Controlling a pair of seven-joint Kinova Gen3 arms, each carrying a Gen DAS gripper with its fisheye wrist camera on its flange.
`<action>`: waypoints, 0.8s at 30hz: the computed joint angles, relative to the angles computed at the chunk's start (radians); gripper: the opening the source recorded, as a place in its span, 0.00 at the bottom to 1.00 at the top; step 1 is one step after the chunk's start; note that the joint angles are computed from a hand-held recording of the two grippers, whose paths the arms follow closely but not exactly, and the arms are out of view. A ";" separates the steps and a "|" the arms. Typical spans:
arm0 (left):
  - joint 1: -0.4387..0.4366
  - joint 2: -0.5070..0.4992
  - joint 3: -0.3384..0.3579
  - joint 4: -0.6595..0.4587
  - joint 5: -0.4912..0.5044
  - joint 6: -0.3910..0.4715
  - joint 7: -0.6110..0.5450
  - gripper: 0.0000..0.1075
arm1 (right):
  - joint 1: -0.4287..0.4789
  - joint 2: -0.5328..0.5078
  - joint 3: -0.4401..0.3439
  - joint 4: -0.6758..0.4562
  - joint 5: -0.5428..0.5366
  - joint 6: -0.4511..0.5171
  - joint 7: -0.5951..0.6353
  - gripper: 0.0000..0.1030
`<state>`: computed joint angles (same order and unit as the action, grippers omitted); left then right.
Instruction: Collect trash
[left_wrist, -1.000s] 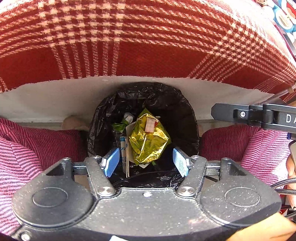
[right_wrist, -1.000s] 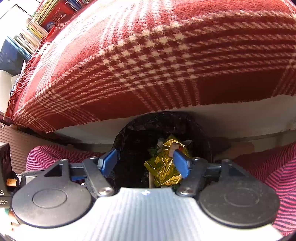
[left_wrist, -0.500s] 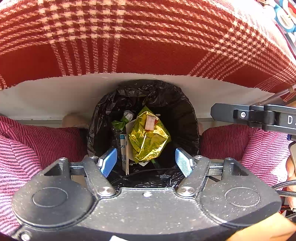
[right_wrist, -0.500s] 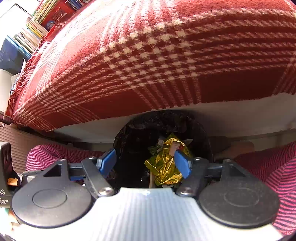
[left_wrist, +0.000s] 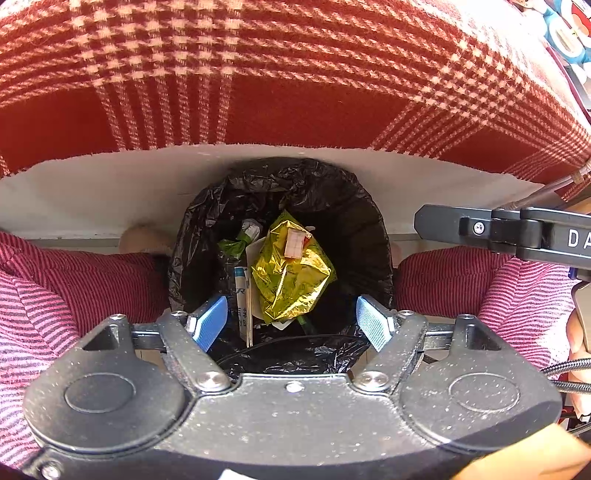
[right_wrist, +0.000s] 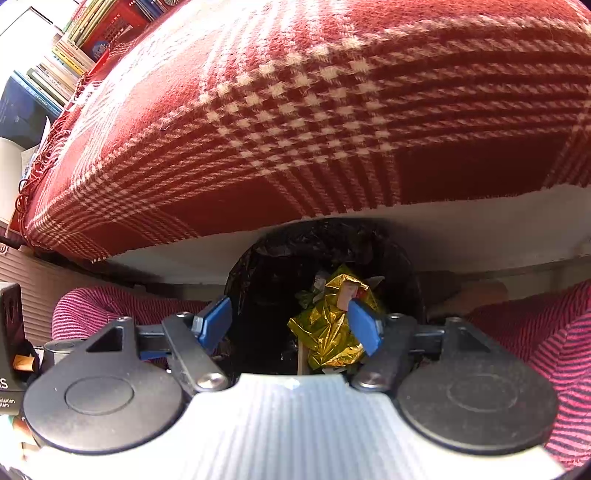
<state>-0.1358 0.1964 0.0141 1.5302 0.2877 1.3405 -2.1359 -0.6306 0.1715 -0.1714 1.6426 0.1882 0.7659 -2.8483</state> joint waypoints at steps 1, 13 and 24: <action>0.002 0.000 0.000 0.000 -0.003 0.000 0.002 0.71 | 0.001 0.000 0.000 0.000 -0.002 0.000 0.002 0.77; 0.008 -0.011 0.004 0.013 -0.012 -0.027 -0.012 0.79 | 0.000 0.002 0.000 -0.002 -0.002 0.001 0.002 0.78; 0.025 -0.017 0.003 0.017 -0.027 -0.045 -0.016 0.88 | 0.003 0.001 0.000 -0.005 -0.004 0.010 0.008 0.78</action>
<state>-0.1111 0.1795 0.0176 1.5474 0.2609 1.2957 -2.1520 -0.6272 0.1723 -0.1709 1.6378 0.1839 0.7760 -2.8399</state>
